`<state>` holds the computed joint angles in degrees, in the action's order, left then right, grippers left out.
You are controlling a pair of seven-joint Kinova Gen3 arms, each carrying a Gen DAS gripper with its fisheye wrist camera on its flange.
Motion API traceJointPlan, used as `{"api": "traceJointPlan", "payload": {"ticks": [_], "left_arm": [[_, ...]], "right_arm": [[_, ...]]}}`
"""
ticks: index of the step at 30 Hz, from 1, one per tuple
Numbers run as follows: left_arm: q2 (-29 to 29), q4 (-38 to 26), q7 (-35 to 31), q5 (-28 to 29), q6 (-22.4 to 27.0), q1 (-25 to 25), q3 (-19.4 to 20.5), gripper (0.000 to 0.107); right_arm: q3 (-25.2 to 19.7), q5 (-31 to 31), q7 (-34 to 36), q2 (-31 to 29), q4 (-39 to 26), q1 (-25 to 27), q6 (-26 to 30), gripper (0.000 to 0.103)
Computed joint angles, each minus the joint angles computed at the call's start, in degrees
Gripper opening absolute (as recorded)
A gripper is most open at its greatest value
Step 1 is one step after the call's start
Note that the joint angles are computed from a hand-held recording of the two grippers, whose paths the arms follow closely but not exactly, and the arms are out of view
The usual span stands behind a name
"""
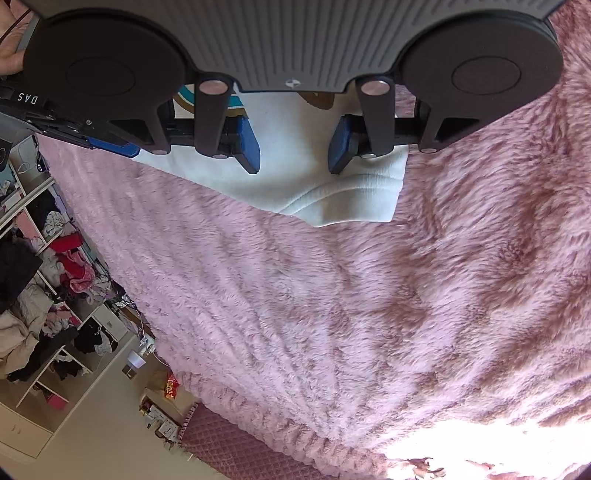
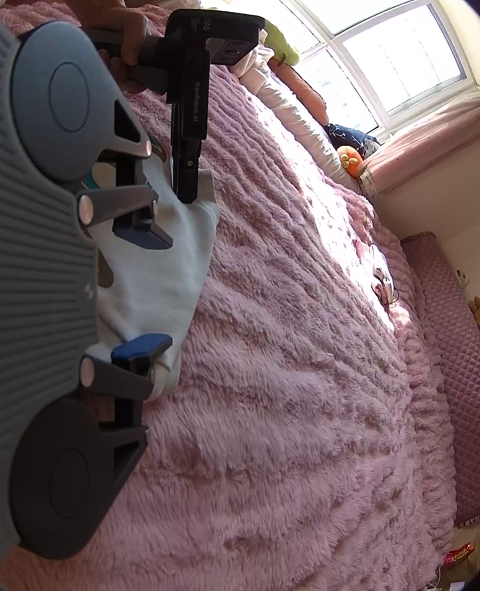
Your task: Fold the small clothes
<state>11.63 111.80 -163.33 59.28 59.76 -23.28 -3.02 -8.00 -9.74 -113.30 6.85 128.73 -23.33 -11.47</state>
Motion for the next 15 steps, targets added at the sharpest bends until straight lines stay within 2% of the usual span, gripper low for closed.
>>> {"api": "traceJointPlan", "payload": {"ticks": [1,3,4,7,9,10,13,15], "left_arm": [[-1.13,0.29,-1.65,0.16,2.28,-0.22,-1.39,0.049],[-5.76,2.44,-5.71,0.24,6.94,-3.58,-2.11,0.051],[-8.02,3.79,-7.46,0.38,9.27,-4.83,-3.2,0.056],[-13.71,7.63,-11.26,-0.65,16.26,-4.68,-10.67,0.065],[-16.14,9.39,-13.82,-3.05,20.92,-4.76,-15.43,0.065],[-16.63,10.01,-15.15,-4.2,23.06,-5.72,-16.57,0.065],[-19.19,13.39,-18.21,-6.61,24.97,-10.4,-16.41,0.065],[-19.37,14.55,-17.76,-7.98,24.61,-10.3,-16.91,0.065]], "right_arm": [[0.09,-1.46,0.52,-1.94,1.07,-0.89,-0.94,0.049],[-2.55,-1.58,-1.24,-6.32,4.15,-0.15,-3.79,0.049],[-3.44,-0.24,-2.72,-8.98,5.59,-0.49,-4.36,0.049],[-10.28,2.4,-6.43,-15.5,8.47,2.87,-3.02,0.05],[-15.59,-0.49,-5.37,-18.37,9.78,5.07,-1.74,0.05],[-18.24,-2.82,-3.53,-19.51,10.22,6.34,-0.79,0.05],[-26.21,-9.81,0.79,-21.41,11.08,11.29,1.21,0.05],[-30.46,-14.32,2.29,-21.89,12.06,13.83,0.99,0.05]]}}
